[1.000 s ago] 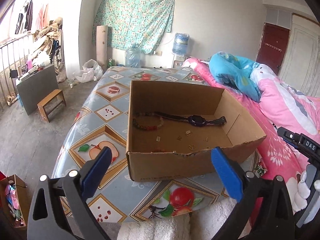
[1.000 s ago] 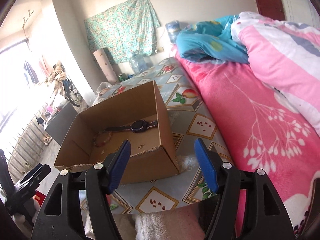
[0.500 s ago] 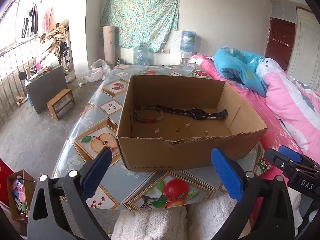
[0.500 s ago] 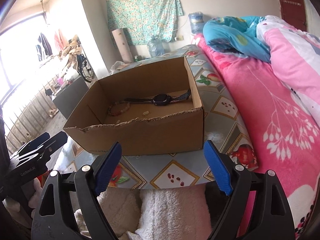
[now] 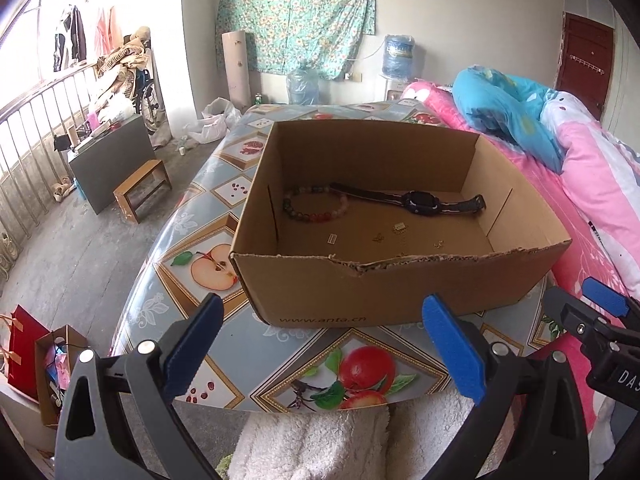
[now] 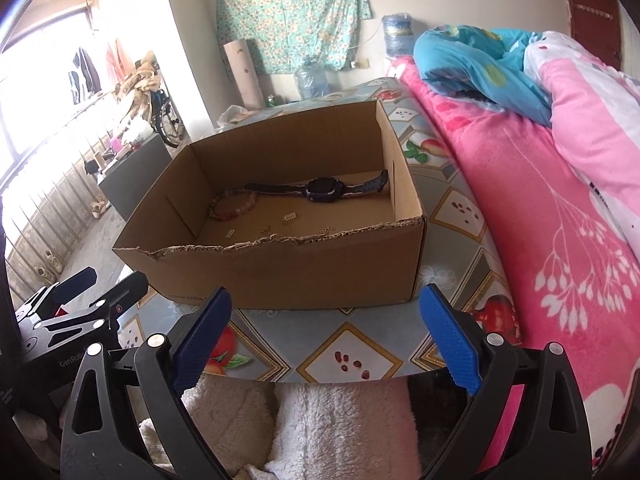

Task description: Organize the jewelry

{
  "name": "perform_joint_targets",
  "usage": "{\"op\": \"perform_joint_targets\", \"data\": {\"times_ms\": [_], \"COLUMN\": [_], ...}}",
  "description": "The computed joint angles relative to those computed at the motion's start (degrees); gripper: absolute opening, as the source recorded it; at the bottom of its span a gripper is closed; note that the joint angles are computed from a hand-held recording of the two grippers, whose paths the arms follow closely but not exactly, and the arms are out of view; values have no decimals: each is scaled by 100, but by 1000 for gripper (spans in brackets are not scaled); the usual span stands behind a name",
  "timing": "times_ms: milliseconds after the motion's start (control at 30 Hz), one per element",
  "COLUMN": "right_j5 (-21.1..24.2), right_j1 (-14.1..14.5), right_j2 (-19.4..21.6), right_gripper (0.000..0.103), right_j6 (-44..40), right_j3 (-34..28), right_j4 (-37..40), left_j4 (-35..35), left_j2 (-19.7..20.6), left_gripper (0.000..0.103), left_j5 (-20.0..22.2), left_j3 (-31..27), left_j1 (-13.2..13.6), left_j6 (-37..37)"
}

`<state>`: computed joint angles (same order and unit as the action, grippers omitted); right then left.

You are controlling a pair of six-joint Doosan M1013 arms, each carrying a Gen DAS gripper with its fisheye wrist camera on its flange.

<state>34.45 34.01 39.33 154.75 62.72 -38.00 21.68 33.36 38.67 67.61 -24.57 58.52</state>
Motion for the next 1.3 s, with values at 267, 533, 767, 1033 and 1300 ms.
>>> {"op": "perform_joint_targets", "data": {"times_ms": [267, 533, 767, 1033, 1300], "right_j5": [385, 834, 971, 1091, 1199], "right_j1": [-118, -171, -172, -176, -168], "right_j2": [195, 439, 509, 576, 630], "right_gripper": [91, 91, 91, 91, 91], "right_j6": [-1019, -1770, -1790, -1840, -1885], "right_j3": [-418, -861, -996, -1146, -1252], "right_j4": [943, 1655, 1740, 1809, 1826], "left_j4": [-319, -565, -682, -723, -778], "left_j2": [299, 464, 546, 563, 575], "left_gripper": [98, 98, 98, 98, 98], "left_j5": [681, 986, 1111, 1103, 1145], "left_j3": [-503, -781, -876, -904, -916], "left_j1": [21, 54, 88, 103, 101], "left_j6": [124, 287, 402, 478, 605]}}
